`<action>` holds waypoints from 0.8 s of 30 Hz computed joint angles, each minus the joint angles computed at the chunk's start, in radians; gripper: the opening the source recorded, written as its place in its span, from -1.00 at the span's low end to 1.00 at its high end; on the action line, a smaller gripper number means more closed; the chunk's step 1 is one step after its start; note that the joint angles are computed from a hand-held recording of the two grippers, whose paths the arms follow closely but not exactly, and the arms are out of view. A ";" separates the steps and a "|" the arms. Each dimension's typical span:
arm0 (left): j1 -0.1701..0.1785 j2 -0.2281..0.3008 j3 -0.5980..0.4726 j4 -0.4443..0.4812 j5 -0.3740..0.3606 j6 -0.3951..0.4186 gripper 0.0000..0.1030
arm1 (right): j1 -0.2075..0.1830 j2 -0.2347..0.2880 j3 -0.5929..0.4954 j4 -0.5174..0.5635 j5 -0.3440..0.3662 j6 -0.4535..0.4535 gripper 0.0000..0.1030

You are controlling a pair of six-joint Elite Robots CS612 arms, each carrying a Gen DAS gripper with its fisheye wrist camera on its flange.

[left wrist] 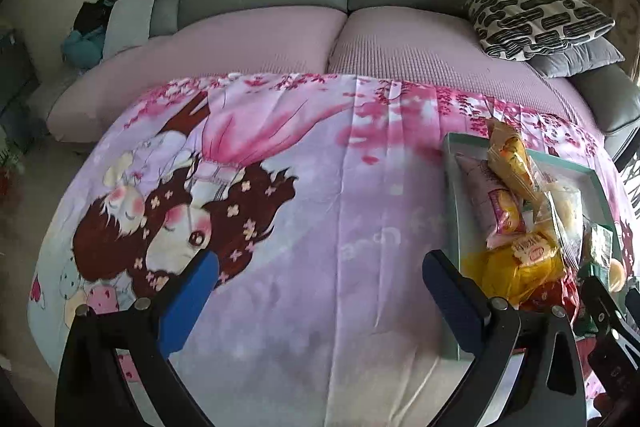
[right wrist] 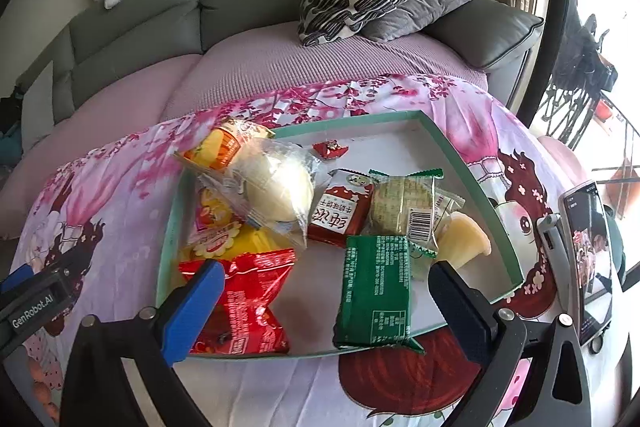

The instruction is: Organize snacks

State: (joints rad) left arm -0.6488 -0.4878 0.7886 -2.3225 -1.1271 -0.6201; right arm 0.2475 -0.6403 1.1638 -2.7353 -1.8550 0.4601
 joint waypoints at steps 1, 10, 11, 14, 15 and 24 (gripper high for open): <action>0.002 -0.006 0.012 0.002 -0.008 -0.002 0.97 | 0.002 -0.001 0.001 -0.002 -0.003 -0.002 1.00; 0.000 -0.064 0.127 -0.028 0.000 0.048 0.97 | 0.025 -0.017 0.022 -0.049 -0.013 -0.018 1.00; 0.000 -0.070 0.139 -0.035 0.003 0.053 0.97 | 0.028 -0.019 0.028 -0.055 -0.005 -0.019 1.00; -0.002 -0.088 0.175 -0.049 0.010 0.065 0.97 | 0.037 -0.023 0.036 -0.052 0.005 -0.030 1.00; -0.002 -0.091 0.182 -0.052 0.008 0.065 0.97 | 0.040 -0.023 0.037 -0.049 0.004 -0.036 1.00; 0.002 -0.120 0.235 -0.080 -0.009 0.054 0.97 | 0.061 -0.025 0.047 -0.040 0.012 -0.070 1.00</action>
State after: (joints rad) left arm -0.6464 -0.6078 1.0241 -2.4022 -1.1360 -0.5661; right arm 0.3083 -0.6656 1.2109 -2.7756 -1.8432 0.3900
